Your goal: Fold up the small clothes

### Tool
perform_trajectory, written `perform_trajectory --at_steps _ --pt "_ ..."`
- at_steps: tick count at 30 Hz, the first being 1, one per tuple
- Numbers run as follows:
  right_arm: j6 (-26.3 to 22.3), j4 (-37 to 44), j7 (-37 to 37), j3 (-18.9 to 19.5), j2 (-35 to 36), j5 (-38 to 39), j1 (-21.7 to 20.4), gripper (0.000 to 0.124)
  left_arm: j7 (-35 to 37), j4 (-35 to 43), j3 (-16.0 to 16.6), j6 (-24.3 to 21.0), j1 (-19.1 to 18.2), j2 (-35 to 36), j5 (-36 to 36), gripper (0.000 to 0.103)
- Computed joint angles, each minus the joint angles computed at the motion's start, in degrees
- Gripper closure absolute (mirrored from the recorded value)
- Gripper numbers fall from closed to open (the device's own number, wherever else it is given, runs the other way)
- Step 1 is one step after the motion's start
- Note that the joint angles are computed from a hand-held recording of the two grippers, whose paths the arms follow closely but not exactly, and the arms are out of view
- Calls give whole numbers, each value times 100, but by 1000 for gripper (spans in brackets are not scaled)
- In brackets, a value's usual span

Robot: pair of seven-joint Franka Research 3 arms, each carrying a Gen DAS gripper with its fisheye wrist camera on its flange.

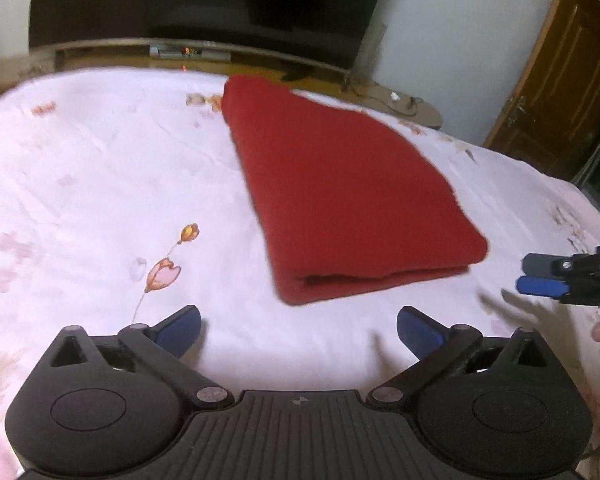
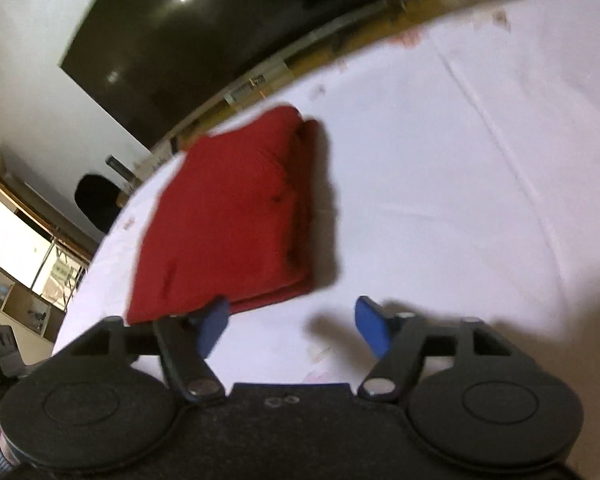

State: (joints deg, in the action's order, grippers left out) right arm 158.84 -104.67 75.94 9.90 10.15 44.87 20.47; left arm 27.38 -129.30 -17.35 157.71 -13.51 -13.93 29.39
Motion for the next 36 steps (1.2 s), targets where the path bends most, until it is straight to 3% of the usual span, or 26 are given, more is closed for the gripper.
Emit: perform_trajectory --at_steps 3,6,10,15,27,36 --pt "441 -311 314 -20 -351 -329 189 39 -215 293 -233 -687 -3 -185 225 0" --pt "888 -508 1192 -157 -591 -1477 444 22 -293 482 -311 -1192 -97 -394 312 0" --pt "734 -608 2270 -232 -895 -2721 511 22 -540 521 -471 -1455 -118 -759 553 0" --pt "623 -842 2862 -126 -1251 -3943 457 22 -1088 791 -869 -1978 -120 -975 884 0" --pt "842 -2242 2144 117 -2751 -3472 423 22 -1843 1415 -1581 -3594 -795 -994 1345 0" --pt "807 -2814 2244 336 -3508 -3523 205 22 -2240 1593 -1794 -4085 -1121 -986 1550 0"
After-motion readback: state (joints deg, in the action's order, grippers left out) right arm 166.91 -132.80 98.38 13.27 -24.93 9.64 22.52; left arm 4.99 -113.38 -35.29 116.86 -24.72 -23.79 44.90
